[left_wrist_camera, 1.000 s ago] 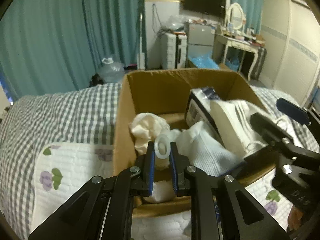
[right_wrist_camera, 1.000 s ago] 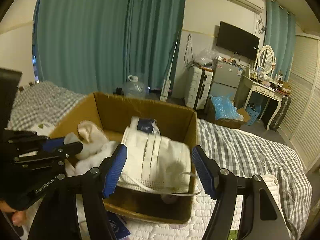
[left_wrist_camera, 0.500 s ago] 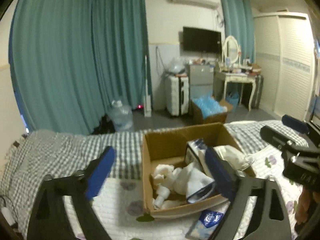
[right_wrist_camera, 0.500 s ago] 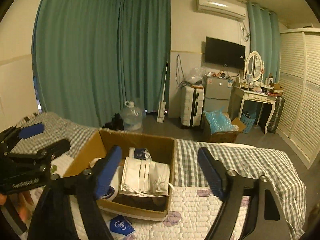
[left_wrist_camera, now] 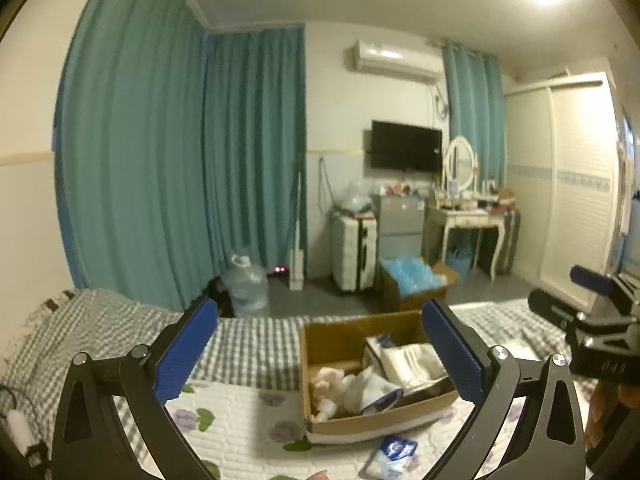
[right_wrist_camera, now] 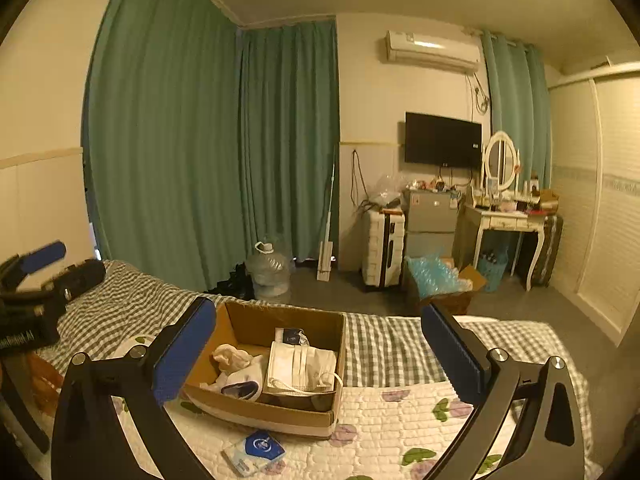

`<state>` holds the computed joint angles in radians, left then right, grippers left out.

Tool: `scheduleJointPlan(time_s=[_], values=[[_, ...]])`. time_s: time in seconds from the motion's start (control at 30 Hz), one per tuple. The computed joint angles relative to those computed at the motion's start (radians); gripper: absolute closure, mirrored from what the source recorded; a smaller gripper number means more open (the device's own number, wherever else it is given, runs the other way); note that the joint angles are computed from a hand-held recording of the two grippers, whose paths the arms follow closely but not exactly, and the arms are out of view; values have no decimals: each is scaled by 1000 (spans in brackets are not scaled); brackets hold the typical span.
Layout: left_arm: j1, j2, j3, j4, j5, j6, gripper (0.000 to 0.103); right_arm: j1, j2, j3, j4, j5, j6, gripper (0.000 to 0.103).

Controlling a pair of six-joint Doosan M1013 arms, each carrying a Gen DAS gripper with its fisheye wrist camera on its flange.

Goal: Organize soft objects
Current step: 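Move the right tool toward the blue tissue pack beside the box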

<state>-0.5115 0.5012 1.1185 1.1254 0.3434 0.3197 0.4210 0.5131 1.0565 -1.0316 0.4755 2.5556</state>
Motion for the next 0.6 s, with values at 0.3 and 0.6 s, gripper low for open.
scheduleJointPlan(time_s=[0.3,0.6], values=[[-12,-52,97,463,-7,-495,0,32,-39,53,-100,32,21,0],[-30,-47,132,491,73,-471,0,55,-34,91,-195,64,95,0]])
